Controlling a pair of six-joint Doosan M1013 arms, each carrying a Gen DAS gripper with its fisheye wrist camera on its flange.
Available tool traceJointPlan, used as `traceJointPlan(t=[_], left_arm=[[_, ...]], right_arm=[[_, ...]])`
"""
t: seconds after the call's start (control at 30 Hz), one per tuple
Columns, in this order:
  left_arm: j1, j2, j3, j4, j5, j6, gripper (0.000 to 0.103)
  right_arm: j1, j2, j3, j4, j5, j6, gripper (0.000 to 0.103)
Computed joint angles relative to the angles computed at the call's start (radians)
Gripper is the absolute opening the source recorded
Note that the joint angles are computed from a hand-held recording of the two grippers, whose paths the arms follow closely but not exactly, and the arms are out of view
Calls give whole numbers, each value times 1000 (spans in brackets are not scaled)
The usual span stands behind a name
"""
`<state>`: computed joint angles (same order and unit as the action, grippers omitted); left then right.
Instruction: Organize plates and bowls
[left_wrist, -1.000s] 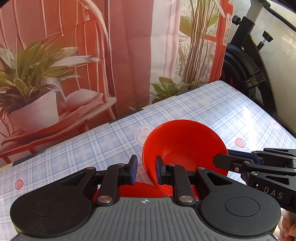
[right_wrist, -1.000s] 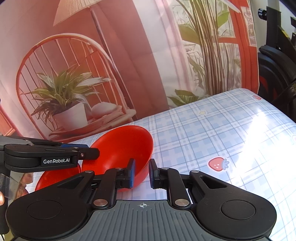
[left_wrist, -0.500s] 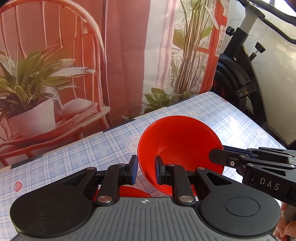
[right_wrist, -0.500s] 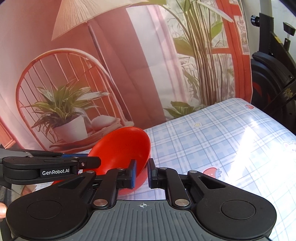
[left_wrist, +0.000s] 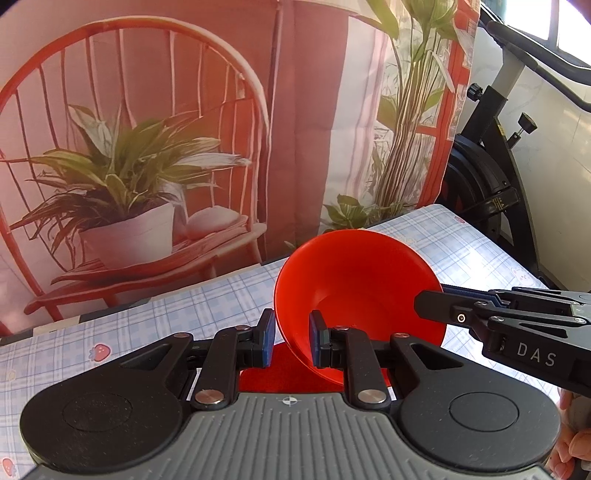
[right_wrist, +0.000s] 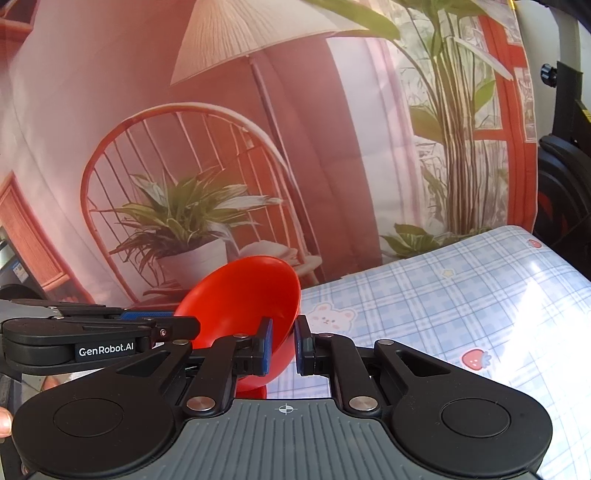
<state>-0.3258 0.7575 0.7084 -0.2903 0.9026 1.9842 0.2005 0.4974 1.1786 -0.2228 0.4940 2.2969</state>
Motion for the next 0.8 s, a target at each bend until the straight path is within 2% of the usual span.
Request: traceJointPlan(t=[0.43, 0.8], left_arm=[[29, -37, 83, -12, -10, -1, 20], [36, -38, 106, -7, 11, 1, 20]], right_arm=[[25, 23, -26, 86, 70, -87, 11], [28, 38, -42, 125, 121, -124, 11]])
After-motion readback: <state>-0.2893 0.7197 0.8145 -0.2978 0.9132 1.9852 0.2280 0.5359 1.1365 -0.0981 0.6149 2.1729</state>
